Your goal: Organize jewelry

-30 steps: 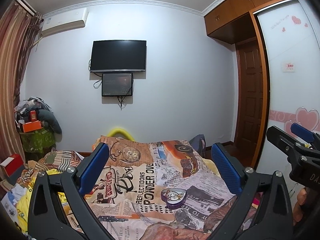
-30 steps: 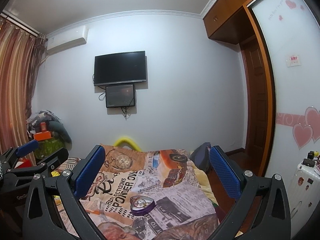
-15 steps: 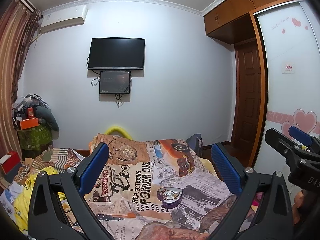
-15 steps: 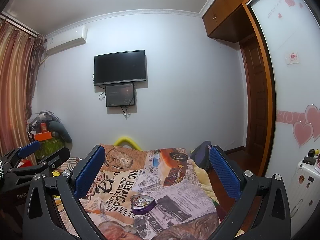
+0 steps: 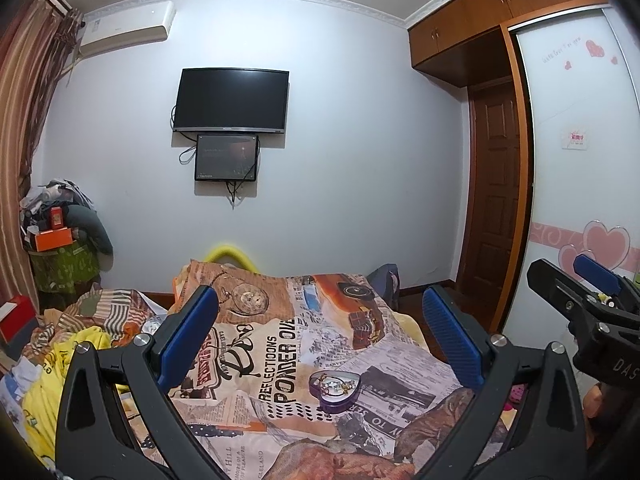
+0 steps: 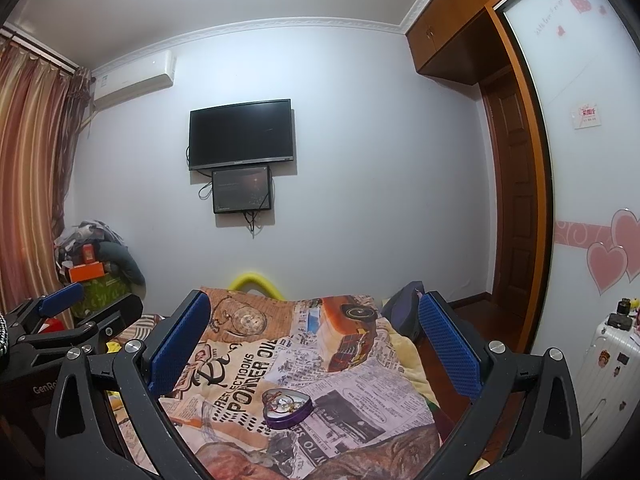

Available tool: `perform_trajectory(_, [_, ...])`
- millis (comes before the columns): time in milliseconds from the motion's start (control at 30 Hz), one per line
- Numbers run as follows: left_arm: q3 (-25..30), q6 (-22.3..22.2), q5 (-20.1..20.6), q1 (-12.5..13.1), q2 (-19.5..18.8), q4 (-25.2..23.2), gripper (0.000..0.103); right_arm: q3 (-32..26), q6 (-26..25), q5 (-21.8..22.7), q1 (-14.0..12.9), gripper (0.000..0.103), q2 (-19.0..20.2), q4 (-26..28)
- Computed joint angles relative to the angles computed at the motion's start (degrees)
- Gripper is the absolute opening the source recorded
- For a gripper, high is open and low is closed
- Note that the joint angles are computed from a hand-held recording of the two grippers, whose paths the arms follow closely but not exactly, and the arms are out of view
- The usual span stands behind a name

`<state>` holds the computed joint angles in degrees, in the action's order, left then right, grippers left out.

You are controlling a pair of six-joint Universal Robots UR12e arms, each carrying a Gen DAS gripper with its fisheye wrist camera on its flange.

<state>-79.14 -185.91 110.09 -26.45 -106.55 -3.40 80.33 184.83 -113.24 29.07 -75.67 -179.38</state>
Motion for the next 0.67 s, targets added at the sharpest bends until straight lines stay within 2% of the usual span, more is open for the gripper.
perform_trajectory(667, [0.31, -0.24, -1.7, 0.73, -0.53, -1.75, 0.102, -1.03, 0.84, 0.52, -0.28, 0.103, 0.65, 2.77])
